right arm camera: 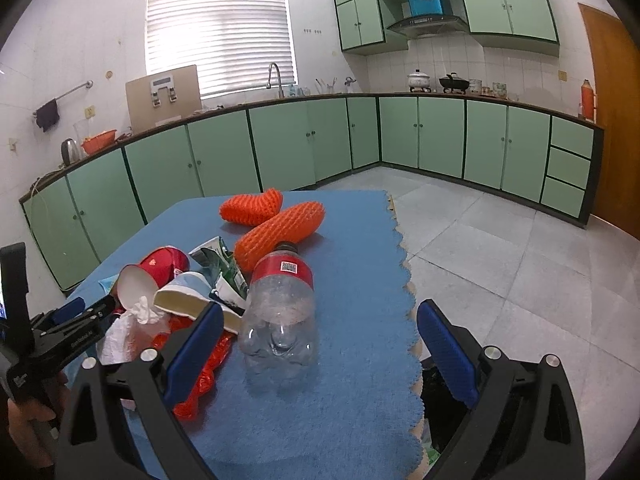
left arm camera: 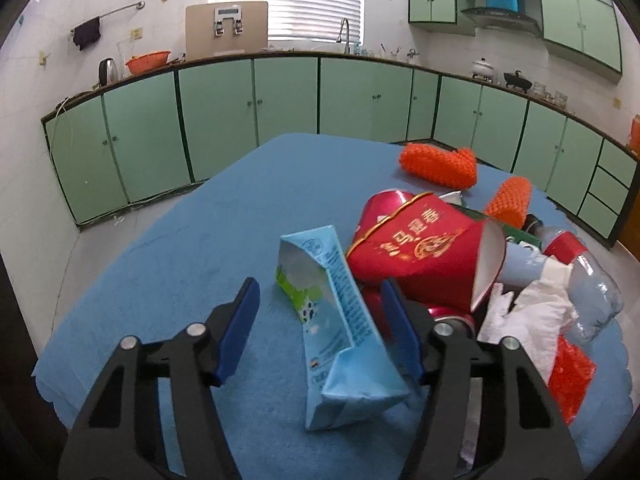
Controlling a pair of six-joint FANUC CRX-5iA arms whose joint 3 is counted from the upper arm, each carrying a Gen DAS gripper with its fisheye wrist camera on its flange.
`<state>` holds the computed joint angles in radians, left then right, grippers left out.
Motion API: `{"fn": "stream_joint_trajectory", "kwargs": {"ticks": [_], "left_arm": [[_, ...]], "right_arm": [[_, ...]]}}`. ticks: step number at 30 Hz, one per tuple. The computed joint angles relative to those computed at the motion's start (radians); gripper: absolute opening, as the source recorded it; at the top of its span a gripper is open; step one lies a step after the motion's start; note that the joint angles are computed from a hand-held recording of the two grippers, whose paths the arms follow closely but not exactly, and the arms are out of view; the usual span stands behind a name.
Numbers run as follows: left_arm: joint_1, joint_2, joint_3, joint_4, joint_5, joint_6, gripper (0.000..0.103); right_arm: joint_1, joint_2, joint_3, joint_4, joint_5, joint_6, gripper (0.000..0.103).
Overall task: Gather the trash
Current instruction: 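Grasp the light blue milk carton with the left gripper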
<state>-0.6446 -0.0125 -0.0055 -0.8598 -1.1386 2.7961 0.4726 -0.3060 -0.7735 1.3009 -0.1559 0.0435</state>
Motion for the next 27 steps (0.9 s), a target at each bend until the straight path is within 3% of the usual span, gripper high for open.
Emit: {"fn": "stream_joint_trajectory", "kwargs": {"ticks": [4, 9, 15, 20, 22, 27], "left_arm": [[0.004, -0.006, -0.010, 0.016, 0.001, -0.003, 0.056], [0.013, -0.014, -0.017, 0.036, 0.025, -0.025, 0.042], [0.038, -0.053, -0.045, 0.059, 0.031, -0.011, 0.040], [0.120, -0.056, -0.081, 0.194, 0.121, -0.079, 0.038], [0.147, -0.045, -0.093, 0.244, 0.166, -0.104, 0.026], [0.124, -0.042, -0.084, 0.208, 0.183, -0.078, 0.018]], "right_arm": [[0.006, 0.001, -0.001, -0.010, -0.001, 0.020, 0.095], [0.007, 0.001, 0.000, -0.015, -0.004, 0.032, 0.095], [-0.012, 0.004, 0.003, 0.010, 0.011, 0.010, 0.094], [-0.010, 0.010, 0.009, -0.010, 0.013, 0.027, 0.094], [-0.005, 0.009, 0.009, -0.021, 0.010, 0.039, 0.094], [-0.015, 0.009, 0.008, 0.010, 0.004, 0.028, 0.094]]}}
